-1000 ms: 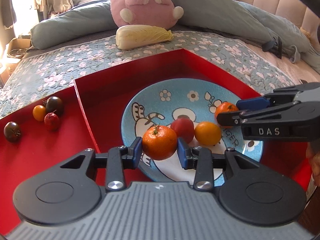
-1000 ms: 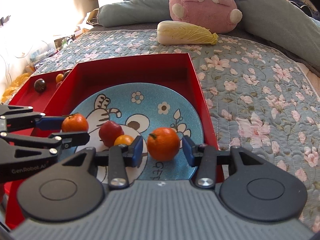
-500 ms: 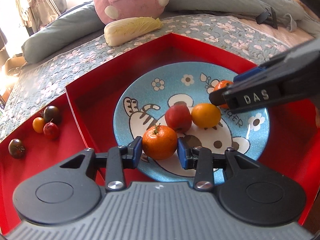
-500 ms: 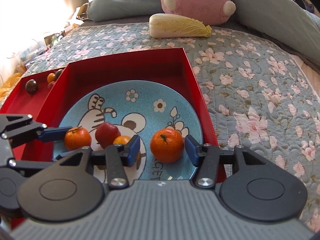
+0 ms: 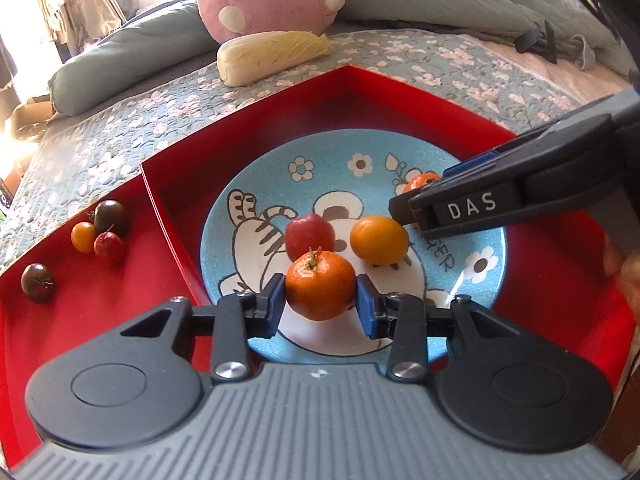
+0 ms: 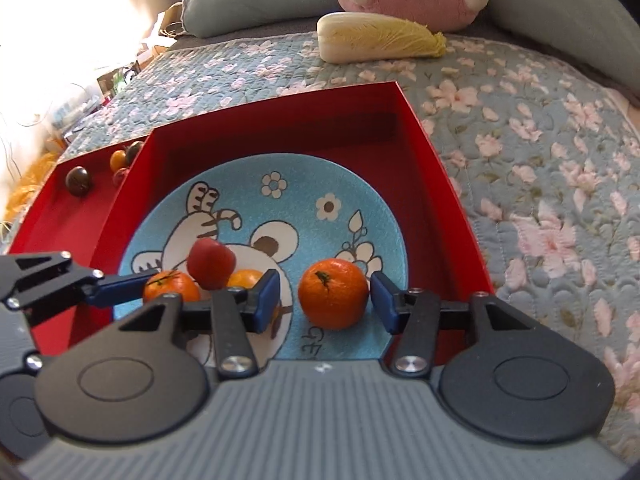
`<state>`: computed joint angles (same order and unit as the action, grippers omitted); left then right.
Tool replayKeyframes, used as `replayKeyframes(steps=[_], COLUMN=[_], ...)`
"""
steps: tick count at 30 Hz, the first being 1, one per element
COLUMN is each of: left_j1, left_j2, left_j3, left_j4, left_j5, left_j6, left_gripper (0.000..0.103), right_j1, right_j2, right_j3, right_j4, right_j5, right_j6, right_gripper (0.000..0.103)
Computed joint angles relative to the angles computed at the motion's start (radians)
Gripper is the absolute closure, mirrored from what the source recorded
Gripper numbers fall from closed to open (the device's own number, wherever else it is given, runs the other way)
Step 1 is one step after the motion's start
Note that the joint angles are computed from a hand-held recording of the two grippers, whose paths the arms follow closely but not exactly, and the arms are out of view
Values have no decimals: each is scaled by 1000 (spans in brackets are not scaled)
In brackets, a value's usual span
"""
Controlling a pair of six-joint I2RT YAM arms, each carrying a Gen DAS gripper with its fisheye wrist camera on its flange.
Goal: Organize fruits
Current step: 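Release the tangerine on the plate with the right tool while the left tool lowers and releases its tangerine, then move both open tools back over the fruit compartment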
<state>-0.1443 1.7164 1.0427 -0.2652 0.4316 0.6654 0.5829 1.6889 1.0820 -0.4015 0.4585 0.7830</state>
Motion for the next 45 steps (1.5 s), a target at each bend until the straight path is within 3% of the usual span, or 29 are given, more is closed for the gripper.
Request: replayKeyframes(steps=[4,15,16,18,22,25,28,33,36,42,45], left_j1=[24,98,107,124,157,196,233,292,340,364,359], left_j2=[-20,-30,-27,-34,-63,-56,-20,83,165,288,320], left_j3=[-11,49,61,63,55,85,149,262,359,489,515], left_j4=[21,-19,-17,14,87,92,69,83,44,-24,-27], left_j5=[44,137,140,128,118,151,142,1,6,-38,-24], left_j6=[-30,-122,-143,-180,-196,-209,-228,-235,-247,-261,-269], left_gripper=[59,58,56,46,37,23,21,21,21,21,23], right_j1=[-9,71,76,99,168,188,194,207,202,164,145], right_j2=[-37,-239,-252,-271,-257,-201,-188,-124,-50,147,287], right_j3=[-27,-200,-205,-212,-191,-130,-116,-54,20,255,445], right_j4=[12,118,118,124,123,68,97,180,249,298,196], right_j5=[-29,130,147,200,375,429,397,341,264,50,-33], right_j6=[-7,-58,-57,-65,-91,-81,-68,-116,-181,-374,-448], right_gripper=[47,42,32,21,21,21,21,21,21,21,21])
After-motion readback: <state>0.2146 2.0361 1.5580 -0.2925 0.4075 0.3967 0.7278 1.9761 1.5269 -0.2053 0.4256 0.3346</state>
